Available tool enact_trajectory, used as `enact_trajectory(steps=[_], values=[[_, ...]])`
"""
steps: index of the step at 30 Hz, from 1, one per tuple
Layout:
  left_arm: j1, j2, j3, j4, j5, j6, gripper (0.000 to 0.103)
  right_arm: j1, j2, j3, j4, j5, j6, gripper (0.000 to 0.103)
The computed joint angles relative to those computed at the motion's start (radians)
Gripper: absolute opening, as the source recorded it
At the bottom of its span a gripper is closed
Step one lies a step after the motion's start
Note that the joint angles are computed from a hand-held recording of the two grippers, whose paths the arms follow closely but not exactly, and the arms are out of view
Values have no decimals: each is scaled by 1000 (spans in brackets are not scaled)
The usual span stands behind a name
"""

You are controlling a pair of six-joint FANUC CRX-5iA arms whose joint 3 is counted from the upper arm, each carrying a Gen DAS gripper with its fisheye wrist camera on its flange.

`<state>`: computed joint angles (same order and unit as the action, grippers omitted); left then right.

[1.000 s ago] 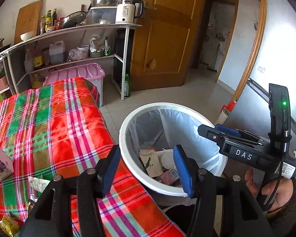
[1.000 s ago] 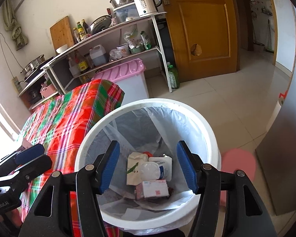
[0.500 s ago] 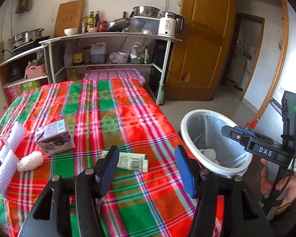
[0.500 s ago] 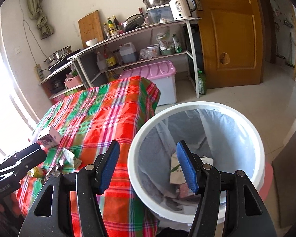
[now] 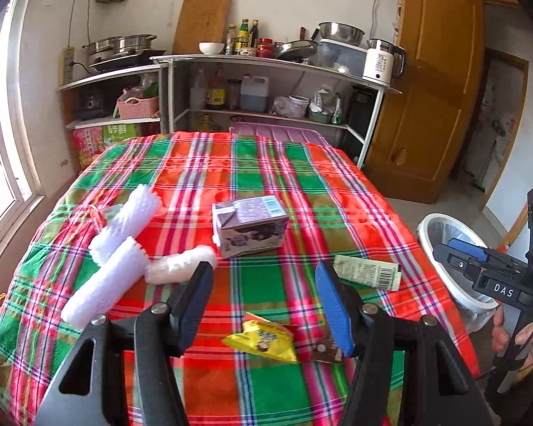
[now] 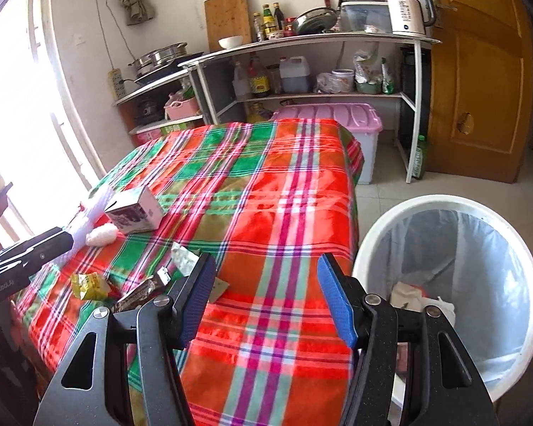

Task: Collect trash
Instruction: 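Move both open tools back over the table toward the remaining trash, then grasp the paper wrapper with the right tool while the left tool grasps a white foam net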

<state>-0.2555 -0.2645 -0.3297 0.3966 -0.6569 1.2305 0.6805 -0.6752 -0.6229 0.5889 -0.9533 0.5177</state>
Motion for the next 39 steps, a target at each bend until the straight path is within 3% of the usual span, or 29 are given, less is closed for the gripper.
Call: enact_trajectory(steps=[6, 18, 25, 33, 39], values=[[91, -8, -27, 28, -16, -45, 65, -6, 104, 54, -73, 53, 109, 61], [221, 32, -29, 37, -36, -96, 68, -37, 258, 152, -169, 17, 219, 61], [233, 95, 11, 22, -82, -127, 68, -62, 313, 203, -244, -1, 293, 61], [227, 120, 19, 2, -95, -113, 68, -39, 314, 192, -217, -4, 284, 60], [217, 127, 30, -7, -106, -117, 66, -25, 303, 180, -199, -3, 269, 49]])
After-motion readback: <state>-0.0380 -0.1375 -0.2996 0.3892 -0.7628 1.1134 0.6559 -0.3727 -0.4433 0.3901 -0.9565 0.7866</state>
